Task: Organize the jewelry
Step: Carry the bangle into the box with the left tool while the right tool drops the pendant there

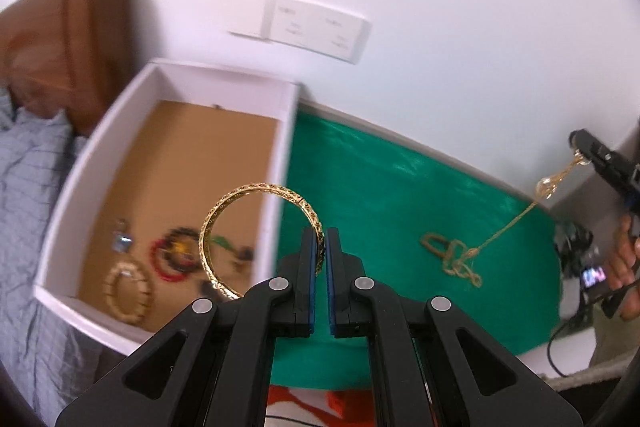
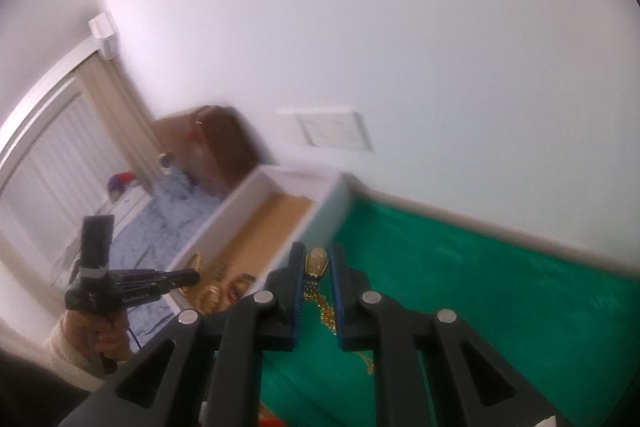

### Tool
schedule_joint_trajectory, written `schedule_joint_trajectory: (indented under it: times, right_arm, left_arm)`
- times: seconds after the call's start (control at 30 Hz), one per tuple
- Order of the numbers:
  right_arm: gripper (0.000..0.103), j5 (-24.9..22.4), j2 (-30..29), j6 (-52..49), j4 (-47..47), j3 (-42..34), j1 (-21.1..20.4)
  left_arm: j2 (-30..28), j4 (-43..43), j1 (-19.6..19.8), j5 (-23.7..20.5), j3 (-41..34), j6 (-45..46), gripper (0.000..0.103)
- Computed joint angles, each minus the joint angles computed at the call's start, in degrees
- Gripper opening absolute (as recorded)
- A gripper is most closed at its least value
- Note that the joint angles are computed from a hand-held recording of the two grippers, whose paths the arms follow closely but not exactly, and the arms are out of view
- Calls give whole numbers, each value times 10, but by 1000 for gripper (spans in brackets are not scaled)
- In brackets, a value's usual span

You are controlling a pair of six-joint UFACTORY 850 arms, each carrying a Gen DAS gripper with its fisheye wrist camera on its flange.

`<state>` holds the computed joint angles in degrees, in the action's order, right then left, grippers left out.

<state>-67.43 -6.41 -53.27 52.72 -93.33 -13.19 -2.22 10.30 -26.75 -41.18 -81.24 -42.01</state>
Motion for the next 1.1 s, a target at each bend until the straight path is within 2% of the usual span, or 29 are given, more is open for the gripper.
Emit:
schedule_joint_trajectory:
  times: [0.2,0.37,0.67,0.87,1.1]
  right_arm:
    - [12,15,-54,14,29,-82,88]
    - [12,40,-106,39,28,-149,160]
    - [12,81,-220,111,-78,-228,276]
    - [12,86,-309,172,-178,-251,323]
    - [15,85,-346,223,-250,-231,339]
  left_arm:
    - [15,11,69,-25,5,21,2]
    - [4,-9,118,-23,8,69,2]
    - [-65,-112,196,12,18,184,2]
    - [-141,-106,218,13,12,213,2]
    - [-199,-115,224,0,1,230,4]
